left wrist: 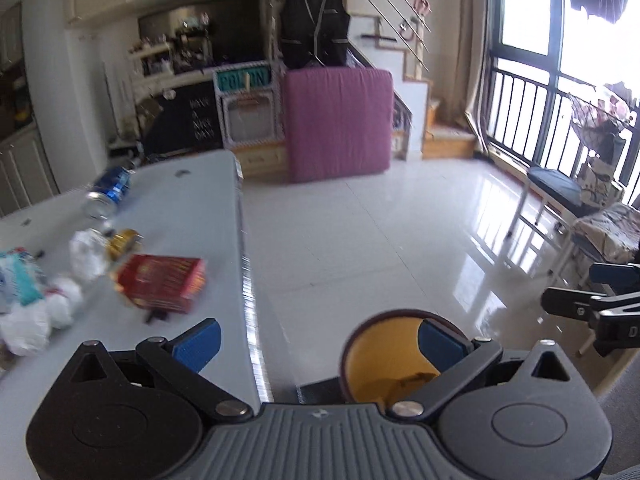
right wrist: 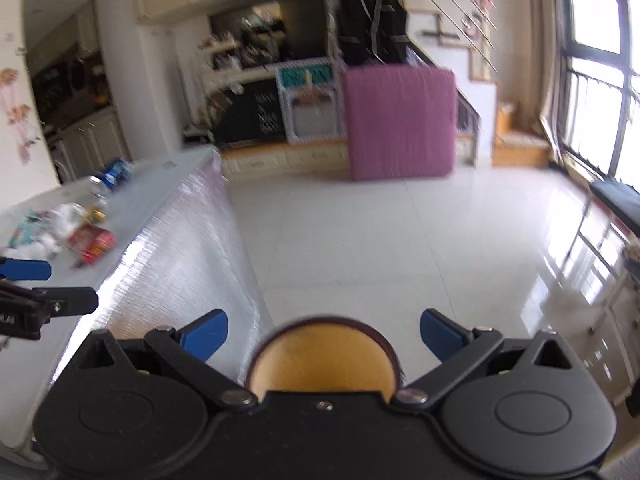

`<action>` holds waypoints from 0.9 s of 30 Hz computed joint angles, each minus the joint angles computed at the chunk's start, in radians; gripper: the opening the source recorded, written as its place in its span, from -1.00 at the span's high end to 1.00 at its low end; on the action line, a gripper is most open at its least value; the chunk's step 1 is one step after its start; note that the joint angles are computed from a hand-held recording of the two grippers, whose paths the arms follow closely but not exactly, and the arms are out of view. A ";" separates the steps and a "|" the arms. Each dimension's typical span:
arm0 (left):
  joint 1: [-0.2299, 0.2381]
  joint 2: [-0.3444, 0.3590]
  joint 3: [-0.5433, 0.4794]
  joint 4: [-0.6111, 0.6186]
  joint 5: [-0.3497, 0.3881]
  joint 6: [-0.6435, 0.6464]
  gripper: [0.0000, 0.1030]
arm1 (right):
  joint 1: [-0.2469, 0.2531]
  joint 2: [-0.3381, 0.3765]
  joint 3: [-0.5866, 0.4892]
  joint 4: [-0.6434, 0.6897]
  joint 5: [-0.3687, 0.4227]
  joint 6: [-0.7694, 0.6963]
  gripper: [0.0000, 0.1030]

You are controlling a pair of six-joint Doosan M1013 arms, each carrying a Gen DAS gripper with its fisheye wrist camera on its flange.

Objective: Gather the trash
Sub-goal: 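Move both tools back from the bin toward the table trash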

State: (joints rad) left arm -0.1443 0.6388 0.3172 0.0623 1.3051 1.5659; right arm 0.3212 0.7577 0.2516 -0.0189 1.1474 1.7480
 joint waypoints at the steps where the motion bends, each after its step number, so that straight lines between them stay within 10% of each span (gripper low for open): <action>1: 0.004 -0.012 0.016 0.010 -0.019 -0.004 -1.00 | 0.004 -0.015 0.026 0.007 -0.036 -0.007 -1.00; 13: 0.100 -0.190 0.285 0.082 -0.251 -0.015 -1.00 | 0.056 -0.076 0.133 0.089 -0.282 -0.059 -1.00; 27: 0.287 -0.168 0.287 -0.022 -0.266 0.139 -1.00 | 0.108 0.000 0.037 0.217 -0.283 -0.175 -1.00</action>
State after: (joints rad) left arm 0.1424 0.4705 0.6038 0.0405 1.0389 1.7052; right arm 0.4288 0.7578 0.2889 0.1985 0.8646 1.5728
